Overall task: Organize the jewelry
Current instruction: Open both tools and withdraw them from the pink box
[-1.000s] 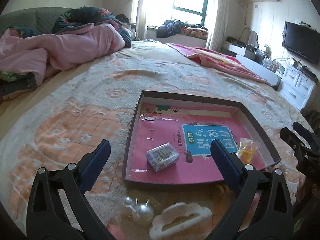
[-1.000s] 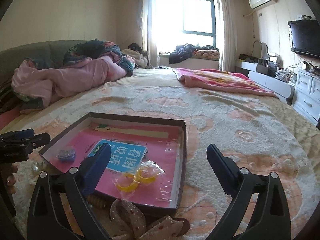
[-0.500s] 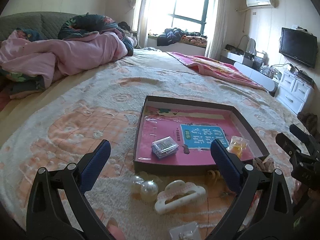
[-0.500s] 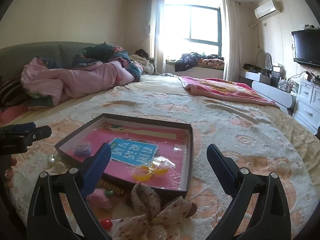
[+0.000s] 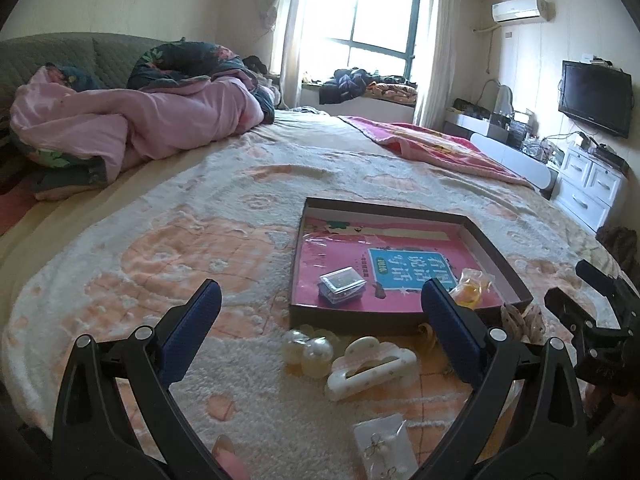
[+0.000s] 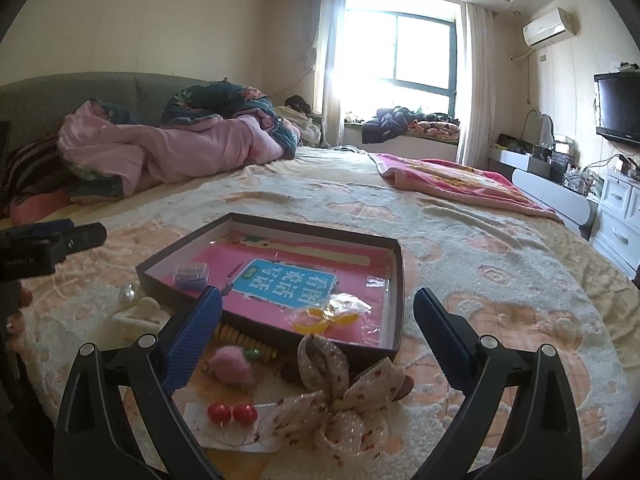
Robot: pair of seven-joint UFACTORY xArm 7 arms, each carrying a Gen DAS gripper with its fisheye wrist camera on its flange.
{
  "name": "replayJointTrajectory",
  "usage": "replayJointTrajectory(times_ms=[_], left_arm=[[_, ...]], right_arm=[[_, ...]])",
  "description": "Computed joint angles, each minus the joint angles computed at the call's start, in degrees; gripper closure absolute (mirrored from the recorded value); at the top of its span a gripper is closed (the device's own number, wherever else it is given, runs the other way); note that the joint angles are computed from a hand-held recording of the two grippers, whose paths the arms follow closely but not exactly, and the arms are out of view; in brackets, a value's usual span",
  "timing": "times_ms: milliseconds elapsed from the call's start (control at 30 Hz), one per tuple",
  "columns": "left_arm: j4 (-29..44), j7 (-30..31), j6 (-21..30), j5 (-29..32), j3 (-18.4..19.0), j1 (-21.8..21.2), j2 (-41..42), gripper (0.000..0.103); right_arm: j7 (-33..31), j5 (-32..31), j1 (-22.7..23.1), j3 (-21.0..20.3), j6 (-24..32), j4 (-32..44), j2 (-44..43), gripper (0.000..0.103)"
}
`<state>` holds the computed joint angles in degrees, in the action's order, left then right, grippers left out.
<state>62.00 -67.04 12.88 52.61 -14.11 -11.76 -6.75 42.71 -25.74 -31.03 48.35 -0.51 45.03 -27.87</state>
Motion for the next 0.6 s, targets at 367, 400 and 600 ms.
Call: replayJointTrajectory(times_ms=[367, 400, 600], left_arm=[[-5.2, -0.7, -0.1, -1.0, -2.0, 3.0, -5.2, 0.011], [-5.7, -0.5, -0.2, -1.3, -2.3, 3.3, -5.4, 0.011], [-8.0, 1.8, 0.2, -4.1, -3.5, 4.4, -6.7, 0.011]], right_arm=[[-0.3, -0.7, 5.5, -2.9, 2.1, -1.6, 0.0, 0.009], [-0.3, -0.9, 6.0, -3.2, 2.4, -1.8, -0.1, 0.009], [0.1, -2.0, 10.3, -5.8, 4.6, -3.1, -0.1, 0.009]])
